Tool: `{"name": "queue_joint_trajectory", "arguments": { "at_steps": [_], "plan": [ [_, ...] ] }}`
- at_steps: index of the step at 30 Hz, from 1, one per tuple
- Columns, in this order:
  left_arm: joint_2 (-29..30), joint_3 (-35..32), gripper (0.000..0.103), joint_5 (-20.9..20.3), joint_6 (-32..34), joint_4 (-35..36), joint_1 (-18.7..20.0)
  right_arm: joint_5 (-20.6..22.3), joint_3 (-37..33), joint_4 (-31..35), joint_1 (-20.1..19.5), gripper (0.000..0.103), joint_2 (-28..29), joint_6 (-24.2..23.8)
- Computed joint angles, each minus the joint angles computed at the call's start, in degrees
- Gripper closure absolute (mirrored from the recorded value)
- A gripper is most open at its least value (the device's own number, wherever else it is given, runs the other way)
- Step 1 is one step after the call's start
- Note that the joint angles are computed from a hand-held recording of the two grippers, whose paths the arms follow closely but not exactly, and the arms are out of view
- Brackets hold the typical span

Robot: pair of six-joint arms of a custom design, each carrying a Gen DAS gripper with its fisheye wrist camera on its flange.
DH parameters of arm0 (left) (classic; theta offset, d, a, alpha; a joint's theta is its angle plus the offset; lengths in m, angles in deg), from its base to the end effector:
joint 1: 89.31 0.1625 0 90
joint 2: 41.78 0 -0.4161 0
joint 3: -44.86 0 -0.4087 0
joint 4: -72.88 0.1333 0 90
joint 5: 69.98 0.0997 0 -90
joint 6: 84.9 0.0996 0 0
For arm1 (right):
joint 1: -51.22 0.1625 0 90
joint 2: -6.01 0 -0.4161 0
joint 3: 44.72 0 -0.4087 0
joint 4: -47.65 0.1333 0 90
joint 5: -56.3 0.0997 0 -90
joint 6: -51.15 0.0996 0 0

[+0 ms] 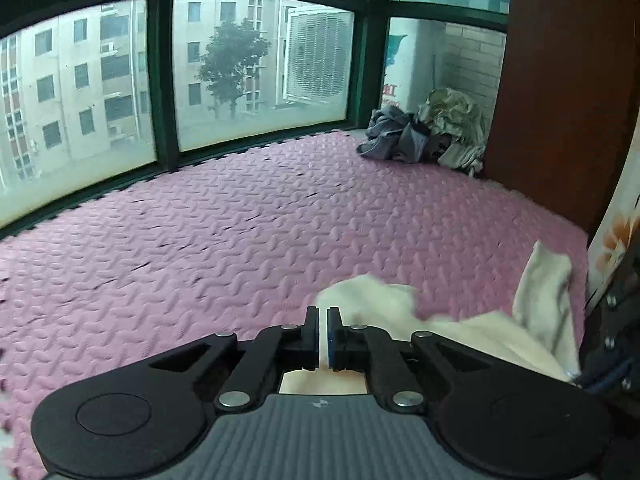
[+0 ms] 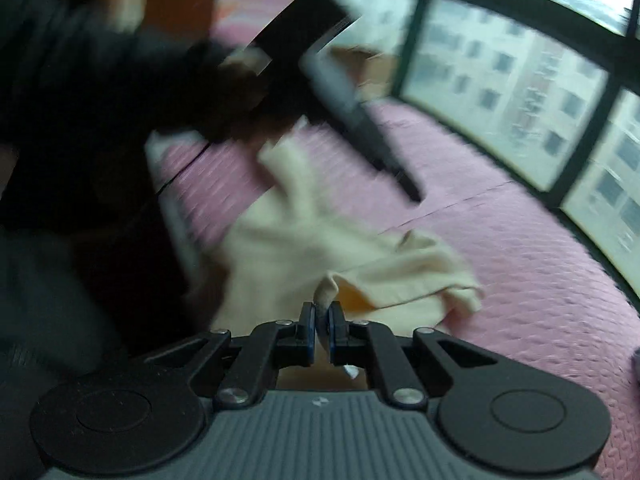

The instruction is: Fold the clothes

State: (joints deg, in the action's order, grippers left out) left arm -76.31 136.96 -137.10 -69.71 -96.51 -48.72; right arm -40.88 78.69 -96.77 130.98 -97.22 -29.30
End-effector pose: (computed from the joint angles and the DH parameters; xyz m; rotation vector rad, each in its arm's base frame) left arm -0.4110 -0.5787 0.0053 1.4008 2.4198 -0.6810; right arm 0.0431 -0.4411 0.4010 1.4516 -2.1522 0.4461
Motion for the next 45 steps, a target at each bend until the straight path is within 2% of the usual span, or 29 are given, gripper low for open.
{"name": "queue_joint_trajectory", "arguments": {
  "at_steps": [2, 5, 7, 10, 11, 14, 17, 18, 23, 25, 26, 27, 31, 33, 39, 42, 45],
  "plan": [
    [-1.11, 0.91, 0.096, 1.26, -0.85, 0.83, -0.04, -1.6, 0.65, 1.54, -0.1, 0.097, -0.35, -0.86],
    [-0.89, 0.32, 0.076, 2.77, -1.14, 2.03, -0.76, -3.37, 1.65, 3.3, -0.48, 0.097, -0.84, -1.48],
    [0.2, -0.96, 0.07, 1.56, -0.59, 2.19, -1.17, -3.97, 2.13, 3.16, -0.51, 0.097, -0.79, -1.75],
    [3.23, -4.52, 0.063, -0.57, 0.75, 3.58, -1.87, -3.73, 3.2, 2.16, -1.18, 0.097, -1.05, -2.65],
    [4.27, -5.97, 0.054, -1.43, 1.2, 4.6, -2.01, -3.59, 3.25, 2.09, -1.31, 0.097, -1.06, -2.66],
    [8.28, -10.35, 0.049, -0.69, 3.43, 5.82, -2.95, -3.29, 3.29, 2.26, -1.6, 0.097, -1.37, -2.84],
    [12.35, -16.05, 0.025, -0.08, 2.14, 10.0, -2.88, -2.91, 3.14, 2.62, -2.09, 0.097, -1.41, -2.7],
    [13.77, -18.15, 0.024, 0.16, 1.01, 11.87, -2.68, -2.74, 3.19, 2.7, -2.26, 0.097, -1.51, -2.74],
    [17.69, -25.17, 0.024, -0.14, -3.46, 22.19, -1.33, -1.68, 3.04, 3.16, -2.99, 0.097, -1.75, -2.39],
    [17.62, -25.83, 0.026, -1.95, -5.8, 24.37, -0.44, -1.39, 2.97, 3.31, -3.11, 0.097, -1.75, -2.33],
    [17.34, -25.78, 0.033, -2.82, -6.75, 24.72, -0.05, -1.33, 2.93, 3.38, -3.13, 0.097, -1.77, -2.35],
    [16.83, -25.37, 0.048, -3.57, -7.27, 24.59, 0.25, -1.32, 2.87, 3.39, -3.11, 0.097, -1.72, -2.31],
    [14.35, -22.79, 0.076, -5.47, -7.44, 22.25, 1.05, -1.33, 2.26, 3.92, -2.88, 0.097, -1.74, -1.3],
    [12.78, -20.28, 0.084, -3.61, -6.26, 19.56, 0.69, -1.35, 1.92, 4.03, -2.69, 0.097, -1.8, -0.46],
    [7.71, -13.19, 0.087, 2.87, -5.54, 7.19, 0.12, -1.48, -1.57, 2.84, -1.49, 0.097, -1.03, 5.7],
    [6.23, -11.74, 0.088, 7.46, -5.86, 2.56, -0.25, -1.7, -4.67, -2.04, -0.49, 0.097, 1.16, 9.12],
    [5.42, -11.35, 0.088, 9.91, -6.53, -0.37, -0.21, -2.52, -8.48, -9.0, 0.49, 0.098, 4.89, 12.42]
  ]
}}
